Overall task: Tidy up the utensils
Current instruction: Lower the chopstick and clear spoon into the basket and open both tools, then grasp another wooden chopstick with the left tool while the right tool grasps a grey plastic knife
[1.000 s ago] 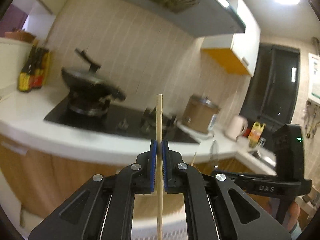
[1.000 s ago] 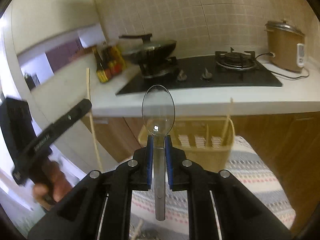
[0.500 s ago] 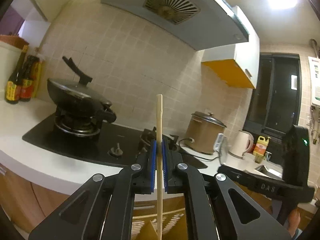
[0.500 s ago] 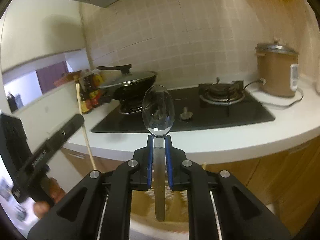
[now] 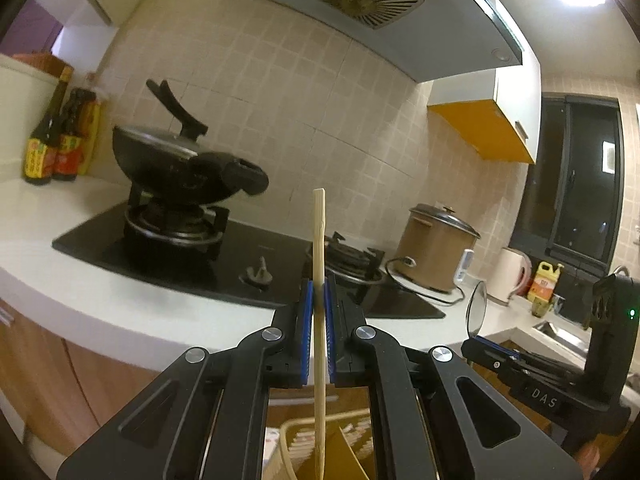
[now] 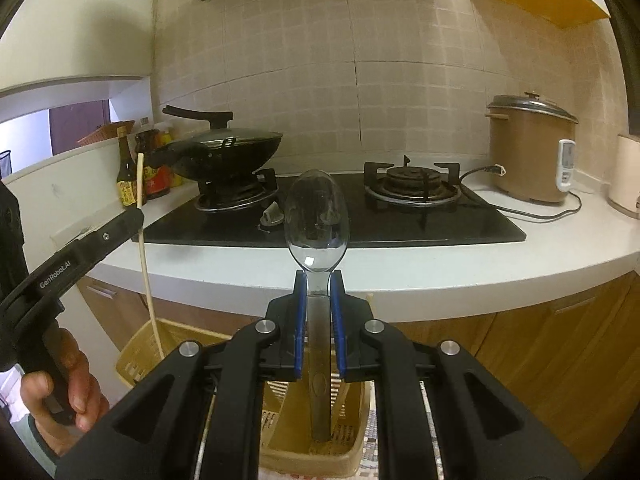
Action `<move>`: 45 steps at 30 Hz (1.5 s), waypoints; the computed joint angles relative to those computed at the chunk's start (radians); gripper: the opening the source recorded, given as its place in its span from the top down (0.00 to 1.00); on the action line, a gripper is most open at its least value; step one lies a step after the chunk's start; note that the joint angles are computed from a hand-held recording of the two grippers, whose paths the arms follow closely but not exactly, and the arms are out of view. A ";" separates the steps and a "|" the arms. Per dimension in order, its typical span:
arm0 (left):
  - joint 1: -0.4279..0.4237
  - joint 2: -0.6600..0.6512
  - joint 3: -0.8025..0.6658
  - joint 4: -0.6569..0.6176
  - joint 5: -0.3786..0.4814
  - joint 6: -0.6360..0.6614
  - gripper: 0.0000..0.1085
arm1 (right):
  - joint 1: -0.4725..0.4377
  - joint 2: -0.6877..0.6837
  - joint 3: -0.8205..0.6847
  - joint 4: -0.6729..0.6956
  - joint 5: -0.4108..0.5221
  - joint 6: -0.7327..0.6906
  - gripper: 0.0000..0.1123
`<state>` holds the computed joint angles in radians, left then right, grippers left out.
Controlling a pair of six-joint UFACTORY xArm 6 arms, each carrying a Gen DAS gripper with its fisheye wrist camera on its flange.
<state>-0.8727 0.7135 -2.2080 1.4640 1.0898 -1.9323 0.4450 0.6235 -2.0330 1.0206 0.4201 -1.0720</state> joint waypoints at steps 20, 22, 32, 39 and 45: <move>-0.152 -0.226 0.216 -0.295 0.015 0.224 0.53 | -0.104 -0.470 0.535 -0.112 0.151 0.089 0.60; -0.174 -0.235 0.211 -0.344 0.026 0.260 0.53 | -0.117 -0.496 0.550 -0.190 0.211 0.159 0.60; -0.166 -0.236 0.315 -0.868 -0.208 0.415 0.53 | -0.106 -0.469 0.563 -0.637 0.551 0.483 0.60; -0.137 -0.206 0.463 -1.077 -0.443 0.421 0.54 | -0.103 -0.435 0.610 -0.662 0.568 0.509 0.68; -0.118 -0.188 0.529 -1.156 -0.551 0.422 0.62 | -0.105 -0.375 0.586 -0.678 0.575 0.549 0.68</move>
